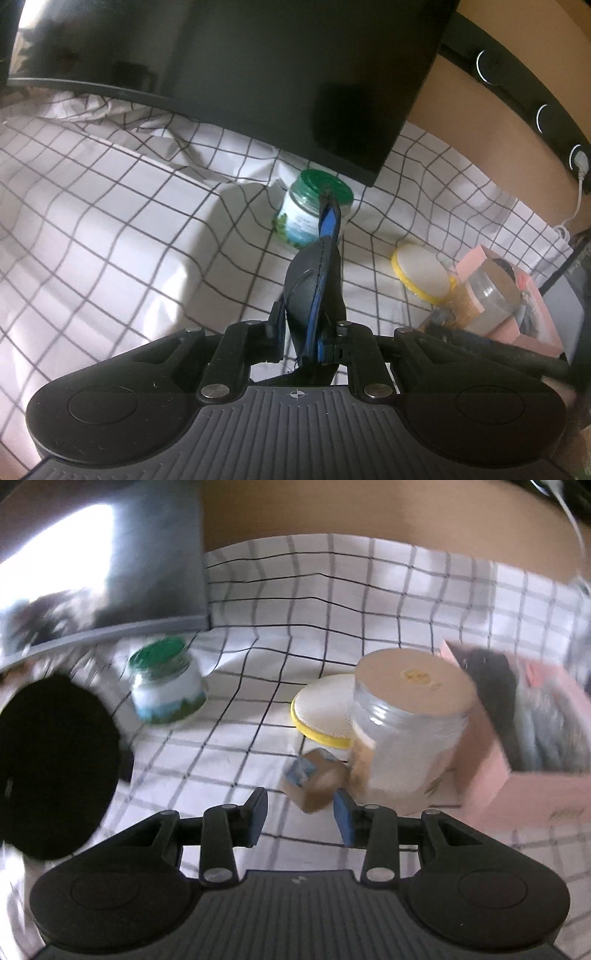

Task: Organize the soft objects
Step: 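Carry the black pouch and tape roll into the pink box and open both grippers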

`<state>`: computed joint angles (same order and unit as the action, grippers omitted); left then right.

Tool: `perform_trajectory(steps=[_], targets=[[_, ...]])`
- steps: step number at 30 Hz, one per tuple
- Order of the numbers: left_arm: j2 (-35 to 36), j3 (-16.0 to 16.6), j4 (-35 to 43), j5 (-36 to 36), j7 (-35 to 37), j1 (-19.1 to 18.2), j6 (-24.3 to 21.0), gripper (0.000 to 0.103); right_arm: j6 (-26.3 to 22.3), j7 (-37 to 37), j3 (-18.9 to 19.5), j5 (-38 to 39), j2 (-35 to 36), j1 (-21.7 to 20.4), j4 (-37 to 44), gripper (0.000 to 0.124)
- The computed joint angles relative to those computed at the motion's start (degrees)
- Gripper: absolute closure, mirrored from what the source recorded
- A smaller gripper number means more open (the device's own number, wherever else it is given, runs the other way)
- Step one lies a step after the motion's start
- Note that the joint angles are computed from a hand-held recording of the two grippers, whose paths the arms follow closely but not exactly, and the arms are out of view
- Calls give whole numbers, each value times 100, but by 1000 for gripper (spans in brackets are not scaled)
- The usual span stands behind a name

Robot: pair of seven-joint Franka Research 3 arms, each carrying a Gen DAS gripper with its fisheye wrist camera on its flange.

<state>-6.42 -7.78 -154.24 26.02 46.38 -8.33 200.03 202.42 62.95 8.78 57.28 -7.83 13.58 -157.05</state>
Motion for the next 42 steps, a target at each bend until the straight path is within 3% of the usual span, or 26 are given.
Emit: perform_trajectory(steps=[2,6,9,11,16,21,25,28,34,39,42], targets=[[2,283,-12,525,-321,-88,8,85,307,-838,327,1473,435,-3,624,85],[-18,570,-70,1294,-861,-58,-21,85,855,-1676,159,2708,1172,340,1507,86],[-69,625,-159,1533,-1003,83,17,85,635,-2284,-62,3039,1295,483,1745,113],[-73,580,-188,1473,-936,206,51,85,497,-2601,-124,3171,1217,538,1759,119],[-21,250,-88,771,-273,463,244,85,235,-2325,-199,2331,597,651,1256,119],[81,-166,301,-294,693,533,326,85,-553,-2245,-339,1357,-291,554,976,119],[114,-643,715,-1672,1946,475,473,85,-821,-1735,-1315,148,-1075,1054,816,119],[185,-751,1050,-2155,2386,250,585,85,-777,-1676,-1715,-315,-1576,1031,764,119],[582,-789,1873,-1902,2284,-401,683,85,-506,-1700,-2010,-1006,-2144,319,598,119],[1288,-923,2824,-731,1138,-734,399,85,-1186,-1668,-1772,-1260,-2269,-993,603,119],[1901,-1172,3505,-140,661,-814,55,85,-1607,-1537,-1901,-1503,-2220,-1442,639,119]])
